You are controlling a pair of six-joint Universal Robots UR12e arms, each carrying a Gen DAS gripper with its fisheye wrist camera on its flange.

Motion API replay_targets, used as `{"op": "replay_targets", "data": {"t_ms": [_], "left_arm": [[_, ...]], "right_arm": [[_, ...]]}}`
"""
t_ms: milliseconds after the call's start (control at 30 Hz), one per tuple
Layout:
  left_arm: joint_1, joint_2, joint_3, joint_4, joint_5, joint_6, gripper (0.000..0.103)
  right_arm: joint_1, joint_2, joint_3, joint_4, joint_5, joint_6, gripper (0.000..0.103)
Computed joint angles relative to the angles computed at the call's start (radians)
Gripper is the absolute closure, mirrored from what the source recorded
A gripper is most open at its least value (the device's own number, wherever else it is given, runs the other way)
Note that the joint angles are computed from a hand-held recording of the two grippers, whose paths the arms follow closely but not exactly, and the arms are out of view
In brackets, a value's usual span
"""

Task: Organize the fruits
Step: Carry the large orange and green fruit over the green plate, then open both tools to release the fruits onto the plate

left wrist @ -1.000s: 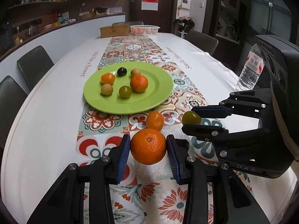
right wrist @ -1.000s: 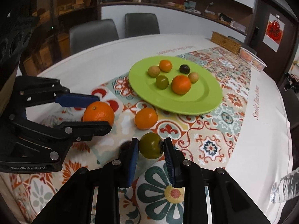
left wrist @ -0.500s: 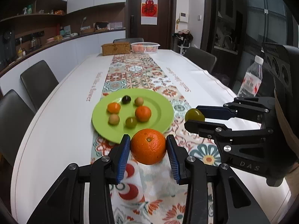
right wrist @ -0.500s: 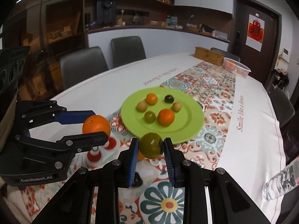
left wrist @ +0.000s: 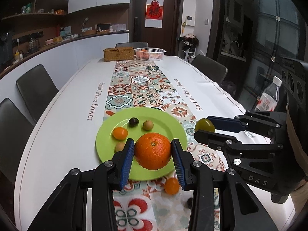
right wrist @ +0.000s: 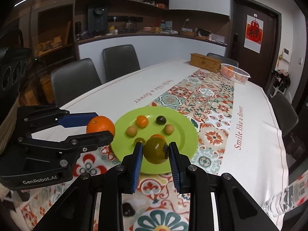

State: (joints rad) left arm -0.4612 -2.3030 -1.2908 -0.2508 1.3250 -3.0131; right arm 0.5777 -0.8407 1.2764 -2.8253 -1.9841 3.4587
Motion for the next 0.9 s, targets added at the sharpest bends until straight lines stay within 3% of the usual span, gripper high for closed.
{"op": "replay_targets", "data": {"t_ms": [500, 900], "left_arm": [[0.016, -0.113, 0.200, -0.181, -0.047, -0.029, 0.064], [0.016, -0.185, 0.316, -0.311, -0.034, -0.035, 0.064]], "right_arm": [[-0.051, 0.058, -0.101, 0.134, 0.038, 0.038, 0.074], [-0.077, 0.101, -0.160, 0.237, 0.081, 0.072, 0.074]]}}
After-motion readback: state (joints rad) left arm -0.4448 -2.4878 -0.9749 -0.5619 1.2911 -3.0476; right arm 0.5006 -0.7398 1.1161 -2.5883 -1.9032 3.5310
